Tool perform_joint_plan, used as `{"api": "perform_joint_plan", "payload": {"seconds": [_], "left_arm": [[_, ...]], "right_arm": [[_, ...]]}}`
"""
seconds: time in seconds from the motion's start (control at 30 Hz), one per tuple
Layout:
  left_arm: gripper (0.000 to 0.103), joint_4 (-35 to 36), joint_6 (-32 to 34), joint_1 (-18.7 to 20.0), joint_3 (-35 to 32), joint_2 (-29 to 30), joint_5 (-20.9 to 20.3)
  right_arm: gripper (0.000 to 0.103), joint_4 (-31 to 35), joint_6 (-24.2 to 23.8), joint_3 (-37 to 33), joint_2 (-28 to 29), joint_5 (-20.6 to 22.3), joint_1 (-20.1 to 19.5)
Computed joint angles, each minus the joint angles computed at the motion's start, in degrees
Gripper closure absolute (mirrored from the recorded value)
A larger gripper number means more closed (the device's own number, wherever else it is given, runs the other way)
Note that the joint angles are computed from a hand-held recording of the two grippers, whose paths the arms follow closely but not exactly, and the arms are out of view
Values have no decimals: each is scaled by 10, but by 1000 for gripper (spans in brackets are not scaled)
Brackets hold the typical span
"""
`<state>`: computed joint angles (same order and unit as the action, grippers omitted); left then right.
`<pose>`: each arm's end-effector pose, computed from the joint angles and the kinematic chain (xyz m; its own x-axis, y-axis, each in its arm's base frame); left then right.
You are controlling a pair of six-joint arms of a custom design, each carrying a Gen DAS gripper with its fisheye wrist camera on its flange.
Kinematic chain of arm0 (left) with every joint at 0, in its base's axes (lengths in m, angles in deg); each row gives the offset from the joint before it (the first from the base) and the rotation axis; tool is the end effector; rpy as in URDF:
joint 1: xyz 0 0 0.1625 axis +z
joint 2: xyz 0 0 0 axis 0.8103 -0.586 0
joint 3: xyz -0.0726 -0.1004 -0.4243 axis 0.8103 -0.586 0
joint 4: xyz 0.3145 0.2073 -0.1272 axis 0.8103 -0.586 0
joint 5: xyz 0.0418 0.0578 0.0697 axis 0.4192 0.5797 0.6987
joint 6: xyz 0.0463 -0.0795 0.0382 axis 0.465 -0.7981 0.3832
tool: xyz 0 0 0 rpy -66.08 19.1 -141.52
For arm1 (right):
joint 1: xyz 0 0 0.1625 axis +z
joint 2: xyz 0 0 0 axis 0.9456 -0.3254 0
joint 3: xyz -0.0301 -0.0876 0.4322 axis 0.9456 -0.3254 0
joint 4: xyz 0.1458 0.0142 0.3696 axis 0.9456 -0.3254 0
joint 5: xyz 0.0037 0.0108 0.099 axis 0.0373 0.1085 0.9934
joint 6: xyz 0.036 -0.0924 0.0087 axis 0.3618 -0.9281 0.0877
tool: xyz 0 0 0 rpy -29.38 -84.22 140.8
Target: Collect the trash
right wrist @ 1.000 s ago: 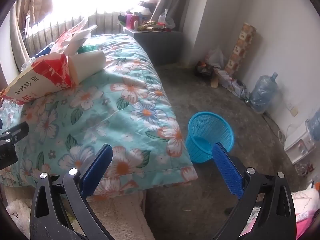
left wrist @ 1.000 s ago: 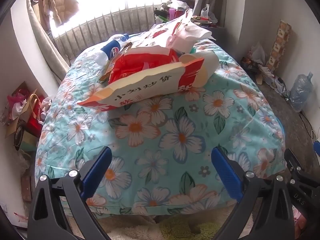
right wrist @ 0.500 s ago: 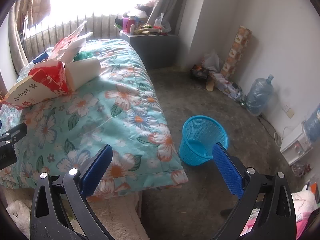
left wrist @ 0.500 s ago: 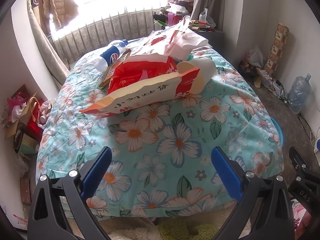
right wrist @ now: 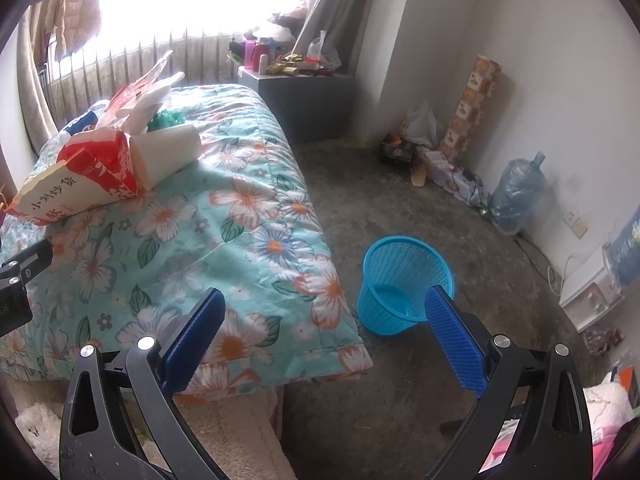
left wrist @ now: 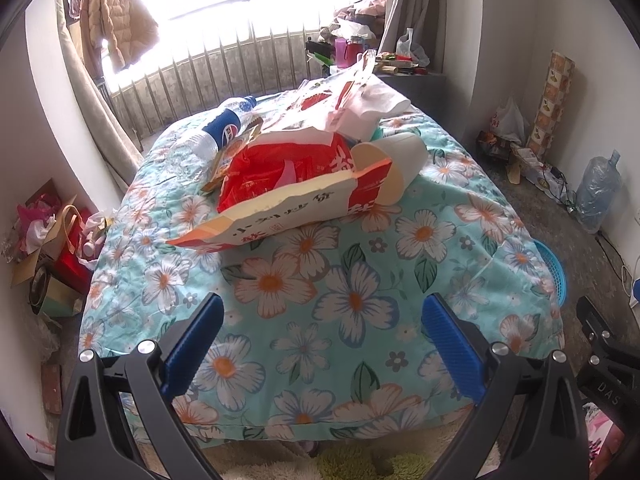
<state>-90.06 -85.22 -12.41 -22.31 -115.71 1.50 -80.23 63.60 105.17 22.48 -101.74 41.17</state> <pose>-0.4354 -0.6813 0.2726 -0.6500 0.0507 -0.7583 0.5287 0.7469 -0.4032 0.2996 -0.6139 0.3933 -0.5708 0.2125 0.7931 -0.4614 0.7160 -0.5239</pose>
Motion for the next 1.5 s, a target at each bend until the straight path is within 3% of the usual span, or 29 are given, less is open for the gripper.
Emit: {"api": "perform_joint_plan", "payload": {"seconds": [1.3, 1.5], "left_arm": [[5, 20, -22, 4, 3, -5, 0], [5, 31, -31, 6, -1, -4, -1]], "right_arm": [[8, 13, 10, -5, 0, 4, 4], [8, 35, 29, -12, 4, 5, 5]]}}
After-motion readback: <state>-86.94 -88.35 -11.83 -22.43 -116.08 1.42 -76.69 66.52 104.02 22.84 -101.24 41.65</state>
